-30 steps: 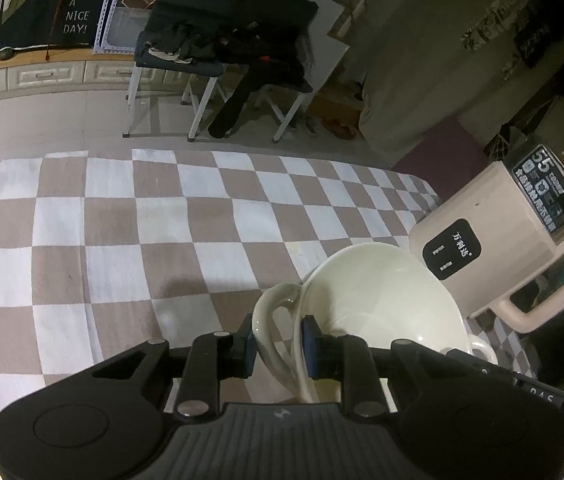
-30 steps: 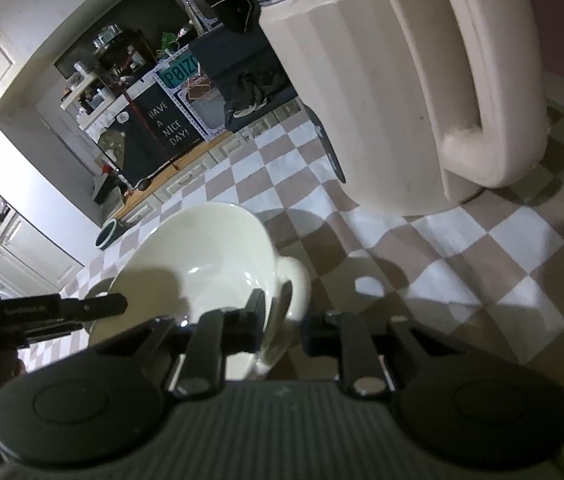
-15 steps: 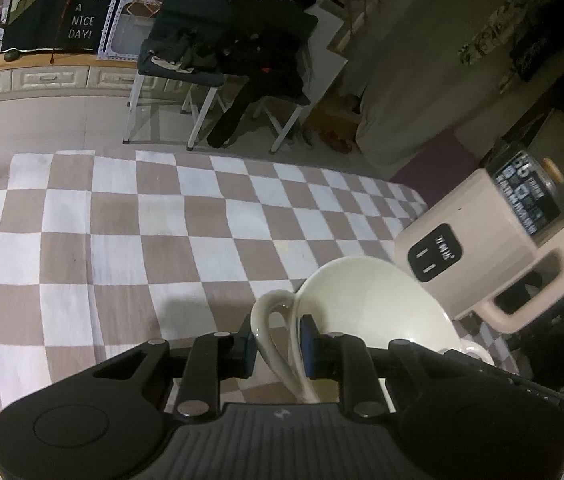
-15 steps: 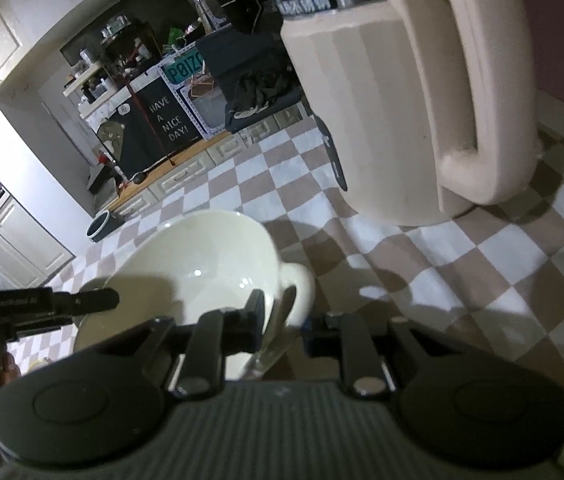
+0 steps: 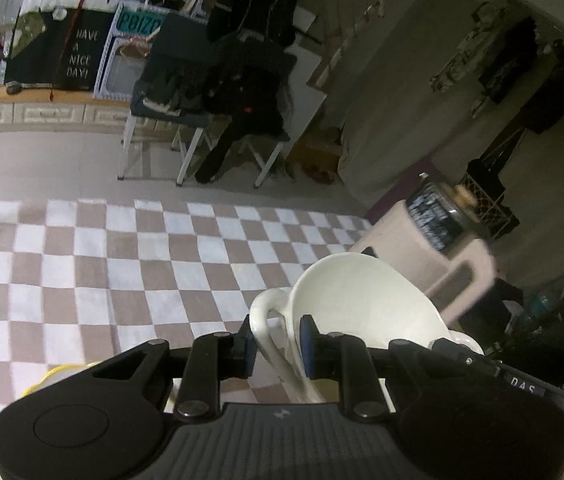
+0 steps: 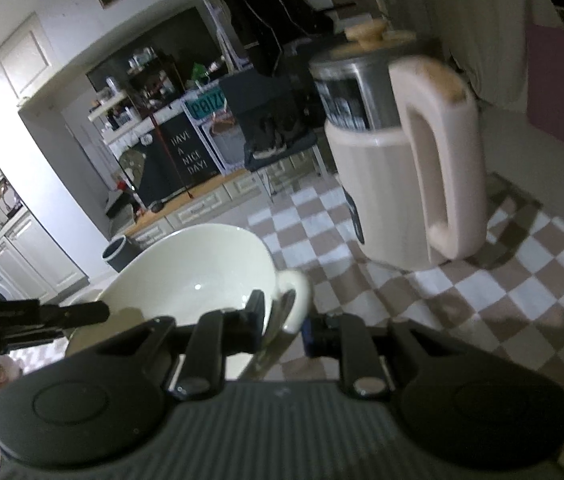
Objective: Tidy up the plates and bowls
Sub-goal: 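Lift the cream bowl with both tools and carry it toward the white plate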
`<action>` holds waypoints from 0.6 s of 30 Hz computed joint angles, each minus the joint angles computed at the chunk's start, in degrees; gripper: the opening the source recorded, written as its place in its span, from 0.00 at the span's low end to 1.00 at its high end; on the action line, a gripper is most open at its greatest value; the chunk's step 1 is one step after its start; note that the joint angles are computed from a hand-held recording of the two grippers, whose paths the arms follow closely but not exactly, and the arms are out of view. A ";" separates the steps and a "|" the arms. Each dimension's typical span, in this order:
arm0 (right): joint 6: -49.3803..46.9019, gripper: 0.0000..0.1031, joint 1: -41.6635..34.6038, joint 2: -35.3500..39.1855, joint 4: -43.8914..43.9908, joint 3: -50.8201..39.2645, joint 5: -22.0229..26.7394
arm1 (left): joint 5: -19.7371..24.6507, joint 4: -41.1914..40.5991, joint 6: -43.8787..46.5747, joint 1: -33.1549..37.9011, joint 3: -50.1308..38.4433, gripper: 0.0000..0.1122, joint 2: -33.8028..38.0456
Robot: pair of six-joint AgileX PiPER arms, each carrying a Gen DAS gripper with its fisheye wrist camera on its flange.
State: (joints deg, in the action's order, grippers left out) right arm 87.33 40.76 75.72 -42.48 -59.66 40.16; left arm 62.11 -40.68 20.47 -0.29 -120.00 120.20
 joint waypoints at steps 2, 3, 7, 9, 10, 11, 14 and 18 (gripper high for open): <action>0.19 0.22 2.23 -1.52 -0.39 -1.00 2.34 | -0.33 -0.59 1.17 1.07 4.16 0.20 -4.37; 0.50 0.22 3.77 -2.17 -0.79 -1.70 3.79 | -0.07 -1.02 1.57 1.79 5.62 0.20 -6.10; 0.97 0.22 9.65 -3.96 -2.17 -4.61 9.81 | 0.87 -2.26 3.11 4.82 12.14 0.21 -13.40; 1.29 0.22 12.45 -4.16 -2.88 -6.21 12.55 | 1.07 -3.09 4.22 6.41 15.59 0.21 -16.76; 1.87 0.22 14.33 -4.21 -3.53 -7.00 14.21 | 1.56 -3.56 4.70 7.46 17.13 0.21 -18.46; 2.30 0.22 16.07 -4.16 -3.99 -7.82 15.75 | 2.08 -4.00 5.26 8.47 18.47 0.21 -19.93; 3.61 0.22 19.93 -2.75 -4.72 -10.46 18.48 | 4.17 -5.18 6.80 11.76 21.54 0.20 -23.89; 6.11 0.22 25.13 -2.01 -5.87 -12.09 20.96 | 7.20 -7.42 9.68 17.23 25.67 0.20 -28.74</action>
State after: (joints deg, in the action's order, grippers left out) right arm 93.44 65.89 73.71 -48.35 -71.75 61.12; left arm 69.30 -48.10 30.15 16.94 -94.32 91.46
